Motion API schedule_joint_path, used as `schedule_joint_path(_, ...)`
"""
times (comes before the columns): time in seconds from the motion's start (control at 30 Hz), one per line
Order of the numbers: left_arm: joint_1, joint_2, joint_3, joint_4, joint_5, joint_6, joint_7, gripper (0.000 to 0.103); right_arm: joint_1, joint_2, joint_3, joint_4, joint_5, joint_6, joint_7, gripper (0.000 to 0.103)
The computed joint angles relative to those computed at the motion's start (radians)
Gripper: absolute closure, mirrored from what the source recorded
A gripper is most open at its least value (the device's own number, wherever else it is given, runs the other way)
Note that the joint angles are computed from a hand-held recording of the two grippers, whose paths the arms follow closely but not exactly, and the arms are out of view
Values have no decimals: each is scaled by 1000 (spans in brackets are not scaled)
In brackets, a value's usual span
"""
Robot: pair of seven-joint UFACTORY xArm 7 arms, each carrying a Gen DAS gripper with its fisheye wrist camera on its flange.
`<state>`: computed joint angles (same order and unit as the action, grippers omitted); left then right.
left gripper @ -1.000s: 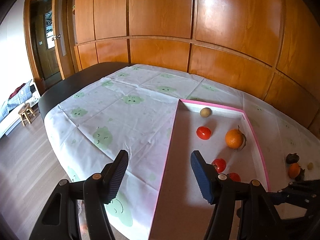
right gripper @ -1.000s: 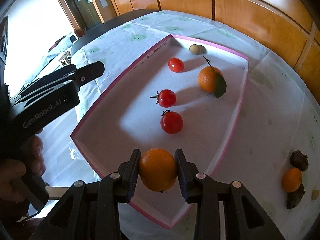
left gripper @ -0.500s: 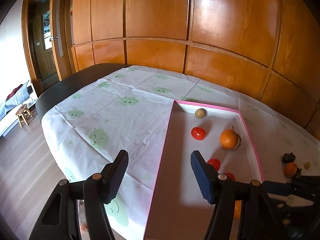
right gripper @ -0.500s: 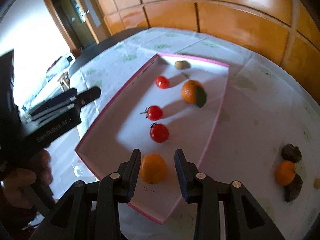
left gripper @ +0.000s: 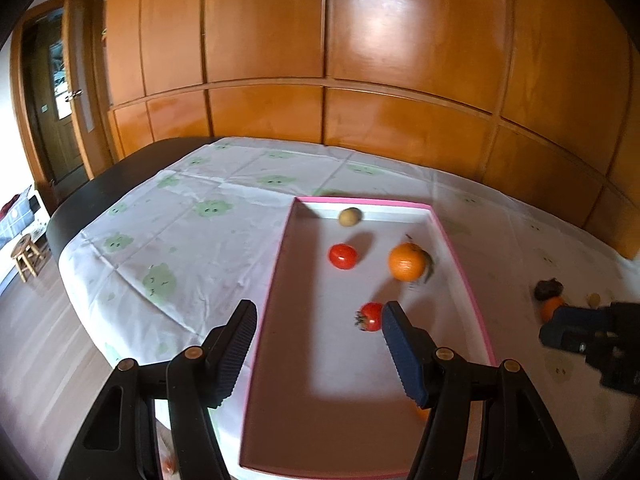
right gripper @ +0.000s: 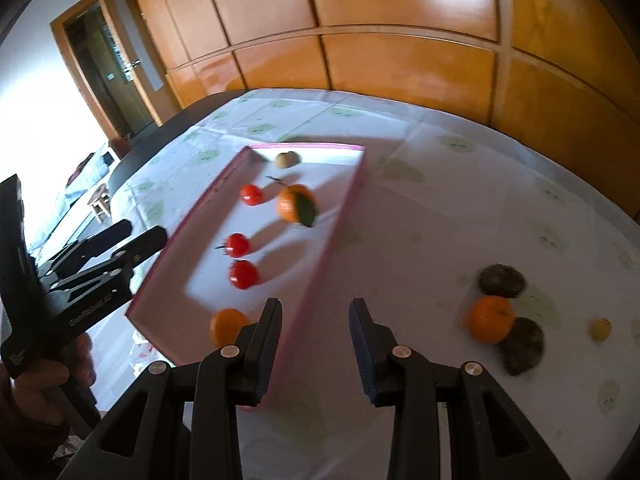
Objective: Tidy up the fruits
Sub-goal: 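Carry the orange into the tray and open the right gripper, then reach the left gripper to the other loose orange and grasp it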
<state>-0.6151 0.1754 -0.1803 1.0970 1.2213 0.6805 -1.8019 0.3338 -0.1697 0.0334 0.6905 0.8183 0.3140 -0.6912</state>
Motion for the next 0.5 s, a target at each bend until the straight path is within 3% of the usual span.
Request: schedule_joint_path(0.5, -43, 47, 1, 71, -10, -4, 91, 38, -109, -47, -84, -57, -122, -24, 41, 68)
